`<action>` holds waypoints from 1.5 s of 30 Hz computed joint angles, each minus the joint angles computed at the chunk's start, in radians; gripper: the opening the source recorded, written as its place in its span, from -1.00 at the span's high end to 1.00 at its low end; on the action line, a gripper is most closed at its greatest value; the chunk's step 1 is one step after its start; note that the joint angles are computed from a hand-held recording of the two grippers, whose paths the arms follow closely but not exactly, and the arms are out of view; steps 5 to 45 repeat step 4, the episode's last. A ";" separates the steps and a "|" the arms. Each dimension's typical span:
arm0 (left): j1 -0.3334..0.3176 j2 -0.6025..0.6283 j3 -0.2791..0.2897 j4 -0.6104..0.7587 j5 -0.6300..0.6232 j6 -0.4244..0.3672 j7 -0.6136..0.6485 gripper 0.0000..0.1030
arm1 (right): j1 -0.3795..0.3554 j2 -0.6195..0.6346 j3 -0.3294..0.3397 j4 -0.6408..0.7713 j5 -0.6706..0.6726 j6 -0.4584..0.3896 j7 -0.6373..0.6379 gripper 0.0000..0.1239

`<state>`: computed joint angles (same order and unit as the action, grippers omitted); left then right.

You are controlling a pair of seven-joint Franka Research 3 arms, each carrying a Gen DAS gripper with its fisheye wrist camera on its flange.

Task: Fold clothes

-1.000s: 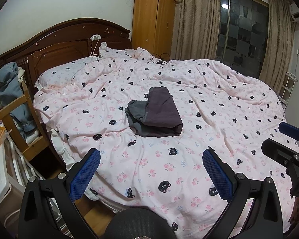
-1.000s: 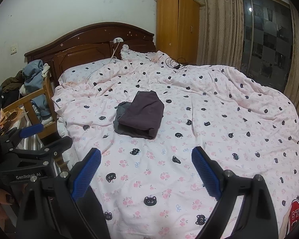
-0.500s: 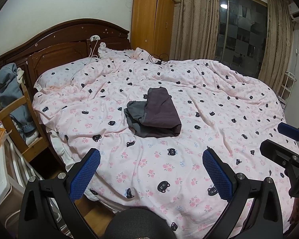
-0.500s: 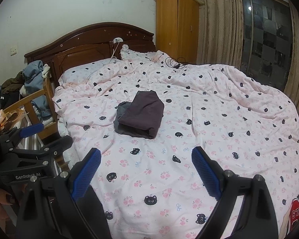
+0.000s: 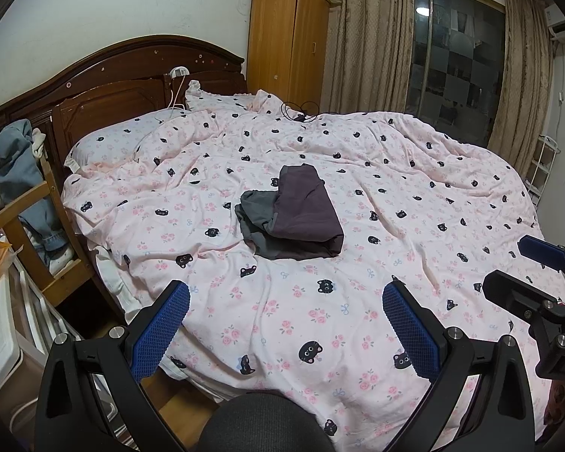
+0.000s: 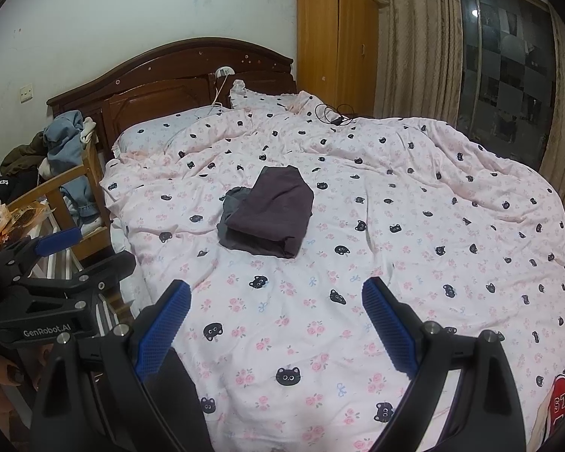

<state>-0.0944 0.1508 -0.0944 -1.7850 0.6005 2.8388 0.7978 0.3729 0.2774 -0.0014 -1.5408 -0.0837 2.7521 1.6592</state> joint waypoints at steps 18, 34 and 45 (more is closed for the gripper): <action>-0.001 0.000 0.001 -0.002 0.004 0.003 -0.004 -0.98 | 0.001 -0.002 0.000 -0.005 -0.001 0.001 0.000 -0.52; -0.001 0.000 0.001 -0.002 0.004 0.003 -0.004 -0.98 | 0.001 -0.002 0.000 -0.005 -0.001 0.001 0.000 -0.52; -0.001 0.000 0.001 -0.002 0.004 0.003 -0.004 -0.98 | 0.001 -0.002 0.000 -0.005 -0.001 0.001 0.000 -0.52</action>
